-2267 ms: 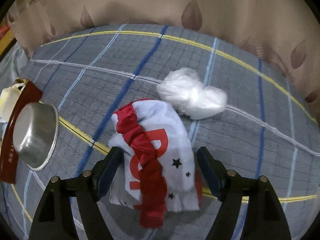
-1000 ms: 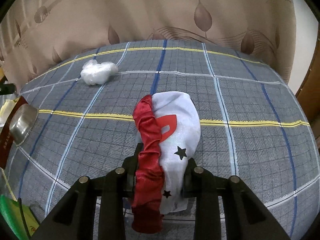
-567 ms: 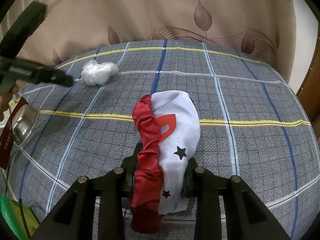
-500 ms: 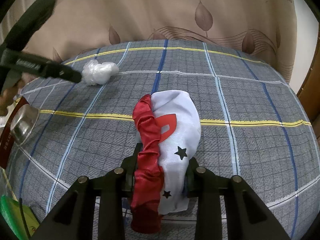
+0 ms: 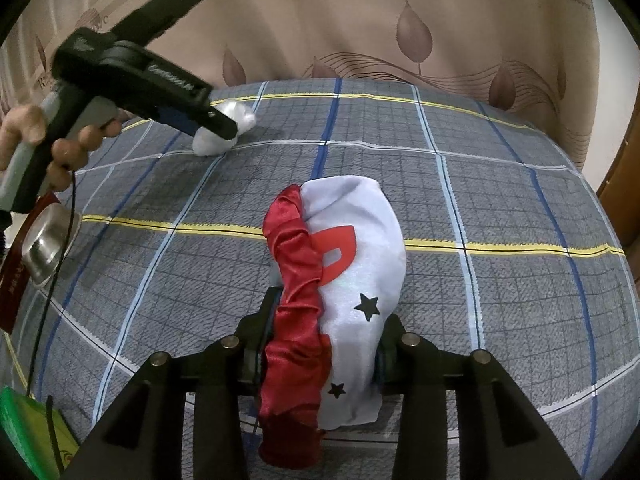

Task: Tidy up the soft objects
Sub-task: 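Grasp the white plastic-wrapped bundle with the left gripper while the right holds the cloth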

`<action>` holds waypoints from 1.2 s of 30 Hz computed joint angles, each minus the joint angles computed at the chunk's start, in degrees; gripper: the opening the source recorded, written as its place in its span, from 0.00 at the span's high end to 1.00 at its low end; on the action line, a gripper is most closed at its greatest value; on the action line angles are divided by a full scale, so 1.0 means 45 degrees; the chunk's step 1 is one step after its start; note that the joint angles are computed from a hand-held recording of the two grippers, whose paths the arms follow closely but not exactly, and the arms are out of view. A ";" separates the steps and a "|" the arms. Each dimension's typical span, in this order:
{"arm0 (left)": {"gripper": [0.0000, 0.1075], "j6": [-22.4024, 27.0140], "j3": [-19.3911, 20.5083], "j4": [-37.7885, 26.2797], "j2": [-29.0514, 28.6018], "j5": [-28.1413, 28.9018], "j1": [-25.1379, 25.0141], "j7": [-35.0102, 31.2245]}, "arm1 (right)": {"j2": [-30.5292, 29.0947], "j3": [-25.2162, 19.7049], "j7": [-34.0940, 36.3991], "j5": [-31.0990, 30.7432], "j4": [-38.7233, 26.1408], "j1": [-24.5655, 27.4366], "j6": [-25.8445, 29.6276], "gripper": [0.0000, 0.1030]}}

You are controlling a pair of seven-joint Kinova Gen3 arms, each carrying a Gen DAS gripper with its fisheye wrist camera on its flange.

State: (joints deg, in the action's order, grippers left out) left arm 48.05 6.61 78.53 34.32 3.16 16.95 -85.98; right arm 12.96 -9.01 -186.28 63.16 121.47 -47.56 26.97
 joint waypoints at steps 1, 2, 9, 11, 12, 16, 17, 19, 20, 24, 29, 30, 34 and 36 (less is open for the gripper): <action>0.42 0.0042 -0.0061 -0.0121 0.0089 -0.0013 0.0039 0.0121 | 0.0000 -0.0003 0.0007 -0.0010 -0.0004 0.0009 -0.0010 0.64; 0.42 0.0165 -0.0171 -0.0316 0.0204 -0.0083 0.0132 0.0334 | -0.0008 -0.0004 0.0010 -0.0016 -0.0001 0.0014 -0.0023 0.64; 0.42 0.0284 -0.0146 -0.0887 0.0721 0.0311 -0.0093 0.0981 | -0.0062 -0.0002 0.0045 -0.0005 0.0056 0.0080 -0.0164 0.62; 0.42 -0.0014 -0.0050 -0.0727 0.0676 0.0625 -0.0339 0.1116 | -0.0070 0.0015 0.0079 -0.0004 0.0069 0.0115 -0.0241 0.61; 0.42 -0.0396 -0.0054 -0.0465 0.0537 0.0770 -0.0422 0.1244 | -0.0080 0.0025 0.0073 0.0002 0.0078 0.0122 -0.0271 0.61; 0.42 -0.1337 -0.0226 0.0101 0.0134 0.0837 -0.0534 0.1745 | -0.0113 0.0052 0.0089 0.0022 0.0122 0.0164 -0.0394 0.60; 0.42 -0.1297 -0.0282 0.0008 0.0162 0.0770 -0.0509 0.1902 | -0.0113 0.0055 0.0104 0.0019 0.0124 0.0172 -0.0407 0.60; 0.43 -0.1211 -0.0139 -0.0192 0.0256 0.0886 -0.0737 0.1920 | -0.0125 0.0074 0.0093 0.0040 0.0145 0.0192 -0.0469 0.59; 0.43 -0.1140 -0.0170 -0.0292 0.0306 0.0848 -0.0721 0.2007 | -0.0131 0.0083 0.0077 0.0053 0.0154 0.0198 -0.0498 0.59; 0.48 -0.0970 -0.0367 -0.0519 0.0435 0.0409 -0.0473 0.2207 | -0.0170 0.0123 -0.0084 0.0173 0.0236 0.0218 -0.0640 0.59; 0.68 -0.1029 -0.0484 -0.0426 0.0514 -0.0027 -0.0128 0.2603 | -0.0163 0.0117 -0.0197 0.0251 0.0251 0.0244 -0.0695 0.59; 0.68 -0.1098 -0.0585 -0.0322 0.0425 -0.0232 0.0032 0.2687 | -0.0168 0.0115 -0.0197 0.0252 0.0258 0.0253 -0.0705 0.59; 0.69 -0.1009 -0.0706 -0.0048 0.0080 -0.0841 0.0402 0.2833 | -0.0171 0.0099 -0.0162 0.0220 0.0249 0.0262 -0.0683 0.59; 0.69 -0.1160 -0.0806 0.0441 -0.0304 -0.1150 0.0648 0.3005 | -0.0168 0.0089 -0.0152 0.0203 0.0240 0.0250 -0.0655 0.59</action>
State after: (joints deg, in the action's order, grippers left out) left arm 42.83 2.98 80.52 32.95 -2.02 19.87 -72.45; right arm 12.20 -8.61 -186.96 64.08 122.54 -46.43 24.02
